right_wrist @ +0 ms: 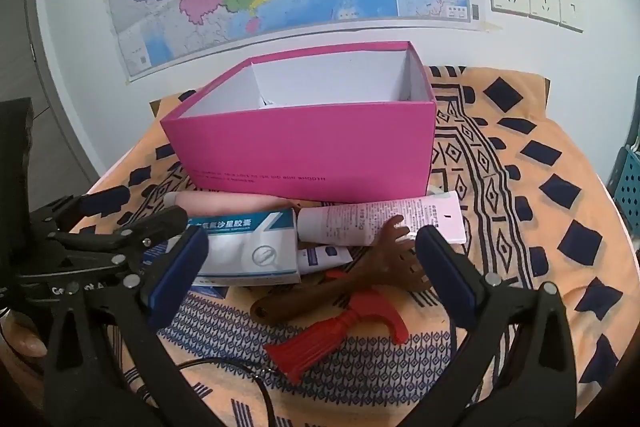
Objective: Organize rigid objects
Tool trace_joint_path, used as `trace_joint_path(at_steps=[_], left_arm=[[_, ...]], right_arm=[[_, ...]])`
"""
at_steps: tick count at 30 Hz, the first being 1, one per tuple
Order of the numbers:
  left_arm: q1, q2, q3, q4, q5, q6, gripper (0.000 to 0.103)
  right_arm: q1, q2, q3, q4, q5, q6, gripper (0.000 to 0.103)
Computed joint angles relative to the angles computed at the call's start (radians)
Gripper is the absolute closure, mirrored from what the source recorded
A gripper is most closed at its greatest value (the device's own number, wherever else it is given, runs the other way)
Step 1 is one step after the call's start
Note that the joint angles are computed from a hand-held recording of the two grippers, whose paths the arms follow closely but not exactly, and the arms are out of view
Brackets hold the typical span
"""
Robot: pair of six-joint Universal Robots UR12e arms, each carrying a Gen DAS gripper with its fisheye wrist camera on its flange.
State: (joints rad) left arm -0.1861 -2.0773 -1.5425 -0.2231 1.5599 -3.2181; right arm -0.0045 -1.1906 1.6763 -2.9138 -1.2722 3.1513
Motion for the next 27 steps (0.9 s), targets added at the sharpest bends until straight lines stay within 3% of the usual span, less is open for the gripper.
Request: trace_joint_path(at_steps=[27], left_arm=[[-0.003,0.004,-0.011,0.021,0.022,0.007,0.0]], right_arm=[[-0.005,0.003,0.003,-0.003,0.018,0.018,0.0]])
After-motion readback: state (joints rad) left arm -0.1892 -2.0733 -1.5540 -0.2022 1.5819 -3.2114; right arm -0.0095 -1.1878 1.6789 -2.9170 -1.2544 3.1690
